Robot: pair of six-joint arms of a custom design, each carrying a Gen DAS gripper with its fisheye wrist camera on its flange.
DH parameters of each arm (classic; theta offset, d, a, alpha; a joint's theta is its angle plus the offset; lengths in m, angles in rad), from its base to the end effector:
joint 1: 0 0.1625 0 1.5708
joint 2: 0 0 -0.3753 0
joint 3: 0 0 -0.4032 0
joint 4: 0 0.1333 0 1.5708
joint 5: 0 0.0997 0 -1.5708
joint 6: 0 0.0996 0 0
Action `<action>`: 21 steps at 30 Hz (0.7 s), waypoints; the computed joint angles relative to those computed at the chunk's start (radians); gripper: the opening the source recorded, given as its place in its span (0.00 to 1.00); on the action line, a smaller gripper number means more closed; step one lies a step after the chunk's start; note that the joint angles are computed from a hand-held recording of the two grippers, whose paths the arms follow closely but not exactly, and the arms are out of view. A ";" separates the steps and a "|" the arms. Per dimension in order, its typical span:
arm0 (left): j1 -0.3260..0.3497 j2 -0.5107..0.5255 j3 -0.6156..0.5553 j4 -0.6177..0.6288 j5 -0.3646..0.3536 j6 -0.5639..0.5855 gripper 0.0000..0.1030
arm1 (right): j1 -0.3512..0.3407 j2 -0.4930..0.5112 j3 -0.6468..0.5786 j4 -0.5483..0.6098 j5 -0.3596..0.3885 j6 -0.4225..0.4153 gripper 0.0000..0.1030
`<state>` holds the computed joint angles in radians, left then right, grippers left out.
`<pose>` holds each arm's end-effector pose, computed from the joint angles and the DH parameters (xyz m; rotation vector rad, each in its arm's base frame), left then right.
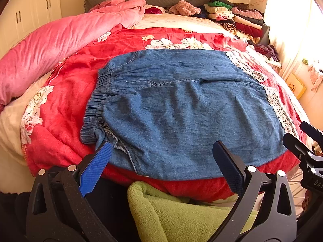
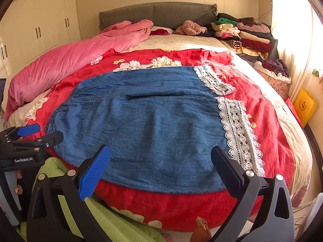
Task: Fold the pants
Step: 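Move the left tool to the elastic waistband edge and grasp it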
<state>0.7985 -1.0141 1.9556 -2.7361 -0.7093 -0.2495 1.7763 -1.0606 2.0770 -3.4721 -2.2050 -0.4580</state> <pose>-0.2322 -0.5377 0.1140 0.4968 2.3332 -0.7688 0.1790 -0.4947 0.1735 0.4012 -2.2362 0.9624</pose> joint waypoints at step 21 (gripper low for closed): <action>0.137 0.071 -0.242 0.083 -0.022 0.109 0.91 | -0.017 0.160 -0.335 0.241 0.071 0.000 0.96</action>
<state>0.9357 -0.9432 1.7136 -2.6529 -0.7317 -0.1409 1.7595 -0.9009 1.7418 -3.2316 -2.1344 -0.4584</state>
